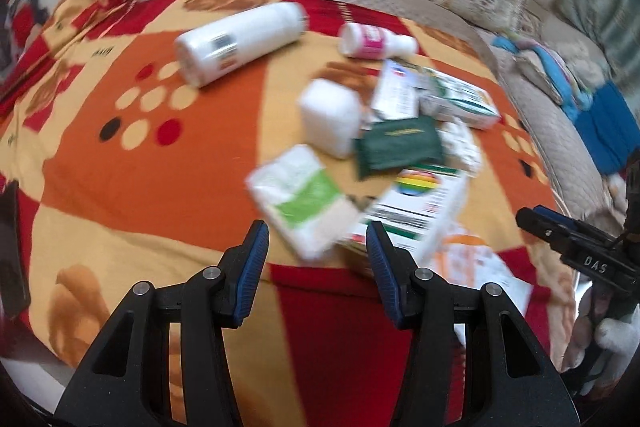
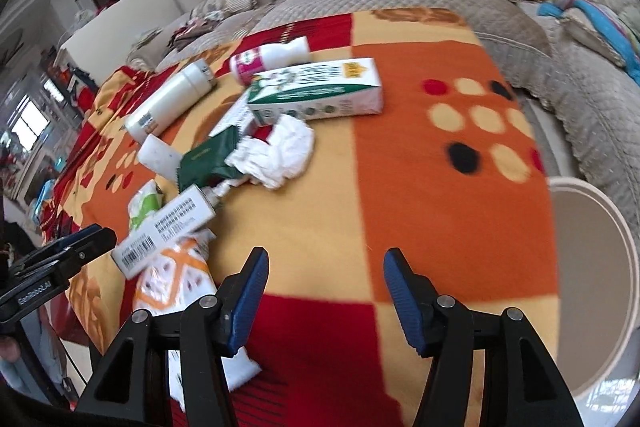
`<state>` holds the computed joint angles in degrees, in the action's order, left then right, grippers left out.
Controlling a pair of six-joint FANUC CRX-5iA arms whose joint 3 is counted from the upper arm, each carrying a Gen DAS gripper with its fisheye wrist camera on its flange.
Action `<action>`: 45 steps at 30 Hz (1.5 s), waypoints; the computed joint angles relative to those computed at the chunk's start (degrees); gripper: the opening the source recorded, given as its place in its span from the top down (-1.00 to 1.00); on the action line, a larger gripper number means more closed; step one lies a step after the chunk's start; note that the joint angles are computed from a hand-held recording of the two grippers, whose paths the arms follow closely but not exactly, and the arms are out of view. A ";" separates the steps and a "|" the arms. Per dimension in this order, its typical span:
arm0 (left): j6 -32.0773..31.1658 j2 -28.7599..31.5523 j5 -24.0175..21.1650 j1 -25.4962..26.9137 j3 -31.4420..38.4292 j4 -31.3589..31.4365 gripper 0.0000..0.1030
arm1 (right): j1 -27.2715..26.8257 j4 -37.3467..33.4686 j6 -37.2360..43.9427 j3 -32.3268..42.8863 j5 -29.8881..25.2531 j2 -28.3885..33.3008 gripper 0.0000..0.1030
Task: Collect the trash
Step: 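Move both open tools back over the blanket toward the remaining trash, then grasp the white-green tissue pack with the left tool while the right grasps the crumpled white tissue, then carry the tissue pack and crumpled tissue over the white bin with both tools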
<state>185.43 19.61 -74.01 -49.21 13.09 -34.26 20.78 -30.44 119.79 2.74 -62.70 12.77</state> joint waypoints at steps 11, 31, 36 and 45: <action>6.06 -2.93 11.69 5.37 -8.70 1.40 0.04 | 3.86 0.21 -2.15 7.43 -1.57 7.32 -0.19; 3.08 -3.78 8.87 4.12 -7.47 -1.48 0.42 | 2.25 -4.00 3.38 7.38 -0.15 6.59 0.43; 2.74 -5.00 6.03 1.72 -5.36 -4.11 0.42 | -0.27 -5.35 4.73 5.62 -1.41 3.87 0.43; -3.01 -0.92 6.20 -1.05 3.14 -5.21 0.42 | -3.35 -5.97 7.09 1.40 -1.06 -1.22 0.43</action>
